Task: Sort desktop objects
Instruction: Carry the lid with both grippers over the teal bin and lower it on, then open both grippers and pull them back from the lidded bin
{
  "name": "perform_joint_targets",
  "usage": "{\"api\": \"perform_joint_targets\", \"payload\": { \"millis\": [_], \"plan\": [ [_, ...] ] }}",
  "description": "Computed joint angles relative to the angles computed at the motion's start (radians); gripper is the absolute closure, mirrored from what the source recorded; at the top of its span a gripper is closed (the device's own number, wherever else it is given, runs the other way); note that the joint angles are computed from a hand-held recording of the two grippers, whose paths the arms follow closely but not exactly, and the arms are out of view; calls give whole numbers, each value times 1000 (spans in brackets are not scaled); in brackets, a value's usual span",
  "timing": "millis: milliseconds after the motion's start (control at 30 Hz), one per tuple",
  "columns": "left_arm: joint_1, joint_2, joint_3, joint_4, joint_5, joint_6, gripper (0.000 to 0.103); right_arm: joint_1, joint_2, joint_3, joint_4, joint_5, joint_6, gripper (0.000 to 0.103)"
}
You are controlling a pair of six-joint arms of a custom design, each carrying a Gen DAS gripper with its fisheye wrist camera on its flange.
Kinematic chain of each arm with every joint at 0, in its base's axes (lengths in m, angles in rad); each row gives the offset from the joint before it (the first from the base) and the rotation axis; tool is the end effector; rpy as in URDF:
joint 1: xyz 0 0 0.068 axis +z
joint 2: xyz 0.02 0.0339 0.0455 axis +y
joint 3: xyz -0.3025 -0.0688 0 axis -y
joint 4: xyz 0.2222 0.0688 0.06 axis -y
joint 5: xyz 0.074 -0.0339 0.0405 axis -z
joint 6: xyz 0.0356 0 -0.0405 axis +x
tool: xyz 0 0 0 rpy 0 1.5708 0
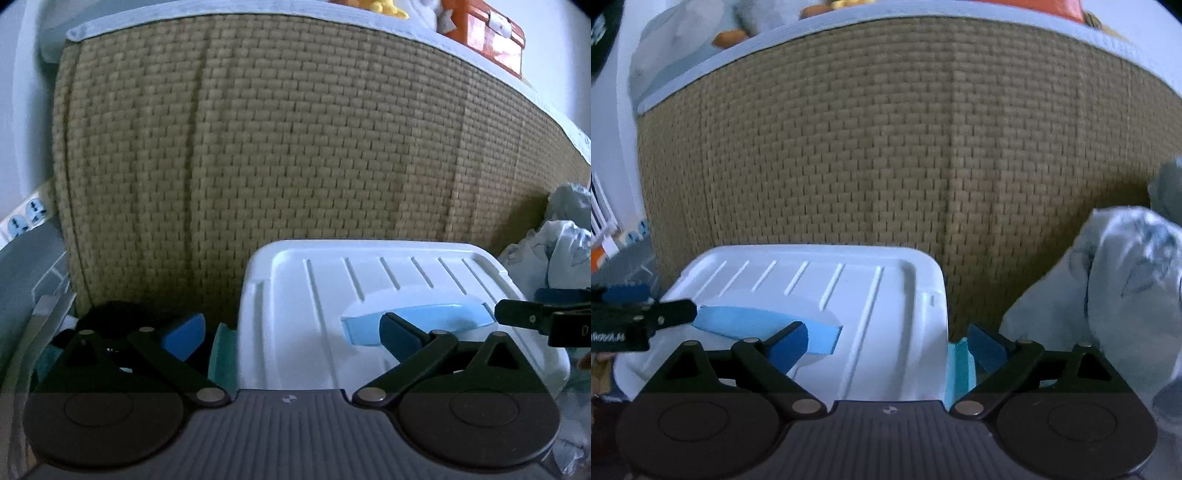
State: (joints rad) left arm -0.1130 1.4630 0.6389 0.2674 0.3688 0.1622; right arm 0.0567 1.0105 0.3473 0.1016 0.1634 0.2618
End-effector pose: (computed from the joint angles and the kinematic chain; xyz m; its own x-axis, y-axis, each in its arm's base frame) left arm 0.2702 -0.0436 0.2353 -0.4520 0.2029 -0.8686 0.4887 0.8710 -0.0509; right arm 0.1637 0.0035 0.2221 -0.4925 0.2278 -0.8400 0.2164 0.9669 0.1354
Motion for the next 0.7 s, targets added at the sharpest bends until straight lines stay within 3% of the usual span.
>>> {"api": "perform_joint_targets", "payload": {
  "millis": [167,433,567,700],
  "plan": [
    [14,-104,-42,-47,21,37,0,93,-73,13,-65,86,6,7],
    [28,-366,-88,-244,10,48,0,383,-212,74,-283,330,80,7],
    [66,-501,-98,-375,46,40,0,595,-310,118,-475,481,228,7],
    [80,-628,-107,-511,36,50,0,953,-295,199,-762,752,553,7]
  ]
}}
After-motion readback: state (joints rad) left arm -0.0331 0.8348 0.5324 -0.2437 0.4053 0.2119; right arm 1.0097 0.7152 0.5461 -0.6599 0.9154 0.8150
